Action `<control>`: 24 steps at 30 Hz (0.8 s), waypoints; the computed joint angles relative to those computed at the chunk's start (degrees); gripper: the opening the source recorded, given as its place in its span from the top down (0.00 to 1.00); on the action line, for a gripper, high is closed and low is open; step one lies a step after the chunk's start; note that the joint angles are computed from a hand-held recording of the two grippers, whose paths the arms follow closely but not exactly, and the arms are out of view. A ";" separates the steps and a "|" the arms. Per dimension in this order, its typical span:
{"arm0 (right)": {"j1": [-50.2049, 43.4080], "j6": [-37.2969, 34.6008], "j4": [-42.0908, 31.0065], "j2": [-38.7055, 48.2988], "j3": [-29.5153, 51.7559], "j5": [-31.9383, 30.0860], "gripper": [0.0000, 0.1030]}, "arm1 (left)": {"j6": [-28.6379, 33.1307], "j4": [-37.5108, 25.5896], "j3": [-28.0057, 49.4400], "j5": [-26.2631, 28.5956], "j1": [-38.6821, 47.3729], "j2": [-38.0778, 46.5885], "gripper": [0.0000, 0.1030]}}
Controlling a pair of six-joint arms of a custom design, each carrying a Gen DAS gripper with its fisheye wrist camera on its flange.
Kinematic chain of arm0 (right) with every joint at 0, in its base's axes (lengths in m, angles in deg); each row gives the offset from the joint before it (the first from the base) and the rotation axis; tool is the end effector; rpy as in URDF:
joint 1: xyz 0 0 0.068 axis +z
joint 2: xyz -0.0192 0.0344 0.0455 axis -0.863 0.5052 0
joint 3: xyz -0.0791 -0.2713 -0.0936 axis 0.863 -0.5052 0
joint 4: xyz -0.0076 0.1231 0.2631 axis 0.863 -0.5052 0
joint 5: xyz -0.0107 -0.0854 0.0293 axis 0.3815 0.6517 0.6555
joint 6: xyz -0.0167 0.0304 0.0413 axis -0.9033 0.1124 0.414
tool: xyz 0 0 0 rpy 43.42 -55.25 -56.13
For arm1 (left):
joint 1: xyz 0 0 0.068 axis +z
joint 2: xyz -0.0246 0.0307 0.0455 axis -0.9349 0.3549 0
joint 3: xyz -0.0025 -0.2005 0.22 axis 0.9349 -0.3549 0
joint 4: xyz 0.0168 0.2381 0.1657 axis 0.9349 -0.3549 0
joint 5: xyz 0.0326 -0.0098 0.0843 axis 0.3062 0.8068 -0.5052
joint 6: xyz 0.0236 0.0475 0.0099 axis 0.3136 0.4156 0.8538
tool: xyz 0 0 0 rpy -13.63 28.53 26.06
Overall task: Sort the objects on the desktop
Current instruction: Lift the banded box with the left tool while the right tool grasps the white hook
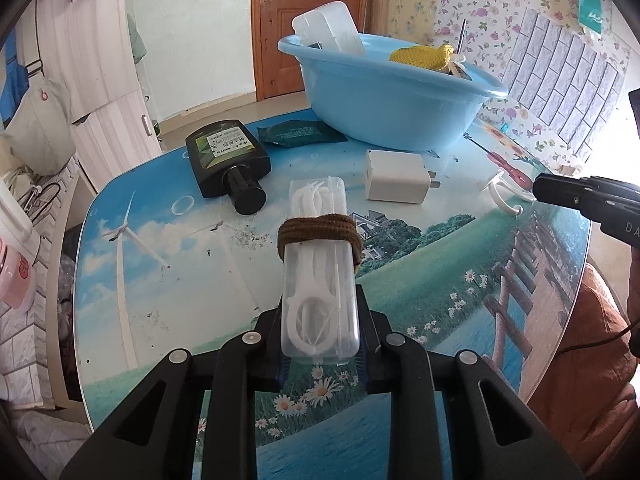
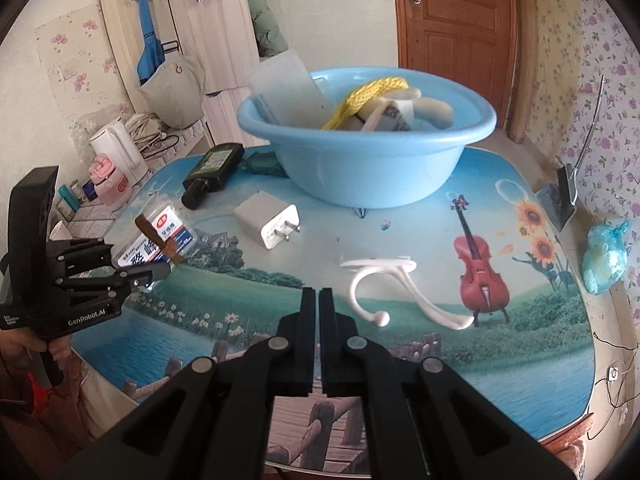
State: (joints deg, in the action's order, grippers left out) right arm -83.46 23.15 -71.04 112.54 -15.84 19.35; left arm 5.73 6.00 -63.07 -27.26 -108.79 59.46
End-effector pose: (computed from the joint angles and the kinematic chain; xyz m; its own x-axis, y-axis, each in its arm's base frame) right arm 0.2089 -0.0686 0.0638 -0.6724 -0.3308 -0.6621 -0.5345 0.8358 0.1252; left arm 0.1532 -0.1118 0.0155 -0.7942 0.0121 -0.6075 0.0581 0.9967 -0.0562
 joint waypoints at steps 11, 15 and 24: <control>-1.17 0.65 9.09 7.23 2.38 5.42 0.34 | 0.14 1.16 0.58 -1.30 -0.63 1.55 0.77; 0.65 0.61 10.93 11.22 4.17 7.36 0.30 | 0.06 1.46 0.75 -2.01 -1.13 1.99 0.77; 3.74 2.97 11.65 17.25 9.26 8.81 0.25 | 0.16 3.19 0.61 -2.73 -1.40 2.98 0.77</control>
